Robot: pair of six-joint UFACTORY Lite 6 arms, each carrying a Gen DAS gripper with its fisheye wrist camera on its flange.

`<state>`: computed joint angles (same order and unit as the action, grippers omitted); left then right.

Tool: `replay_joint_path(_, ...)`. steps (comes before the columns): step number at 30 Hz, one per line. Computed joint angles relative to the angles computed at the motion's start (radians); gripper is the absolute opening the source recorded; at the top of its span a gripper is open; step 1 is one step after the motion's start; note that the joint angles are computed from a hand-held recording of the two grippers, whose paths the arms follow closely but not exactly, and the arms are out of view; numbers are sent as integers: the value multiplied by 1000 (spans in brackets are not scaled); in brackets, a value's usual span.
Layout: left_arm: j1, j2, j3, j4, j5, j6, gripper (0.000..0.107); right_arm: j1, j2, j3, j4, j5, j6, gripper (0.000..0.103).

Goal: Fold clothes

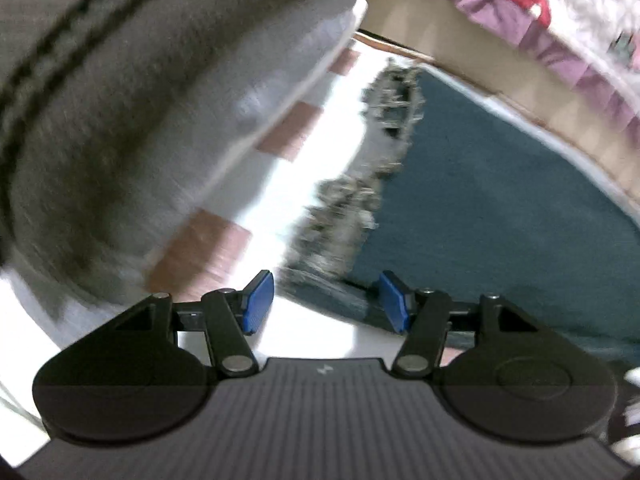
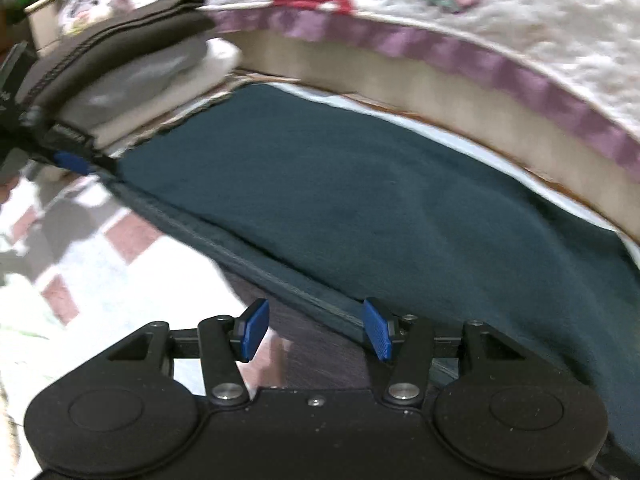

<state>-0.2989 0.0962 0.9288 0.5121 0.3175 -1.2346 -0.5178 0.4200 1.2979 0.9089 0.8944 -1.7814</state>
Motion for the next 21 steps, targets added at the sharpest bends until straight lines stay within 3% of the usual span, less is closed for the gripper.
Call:
replay_joint_path(3, -25, -33, -33, 25, -78, 1, 57, 37, -32, -46, 47, -63, -16, 57)
replay_joint_path(7, -131, 33, 41, 405, -62, -228, 58, -5, -55, -104, 136, -159, -147, 51)
replay_joint_path(8, -152, 62, 71, 455, -65, -236, 58, -16, -58, -125, 178, -206, -226, 41)
replay_joint_path(9, -173, 94, 104, 485, -66, -230, 58, -25, -57, -141, 220, -251, -298, 16)
replay_joint_path(10, -199, 126, 136, 501, -57, -210, 58, -31, -46, -140, 239, -283, -341, 15)
replay_joint_path(14, -271, 265, 271, 380, -31, 43, 58, -40, -31, -142, 285, -272, -489, 14)
replay_joint_path(17, -291, 310, 316, 292, 0, 133, 59, -23, -74, -200, 342, -236, -624, 29)
replay_joint_path(21, -280, 330, 330, 192, 26, 160, 63, 40, -67, -188, 265, -196, -584, 25)
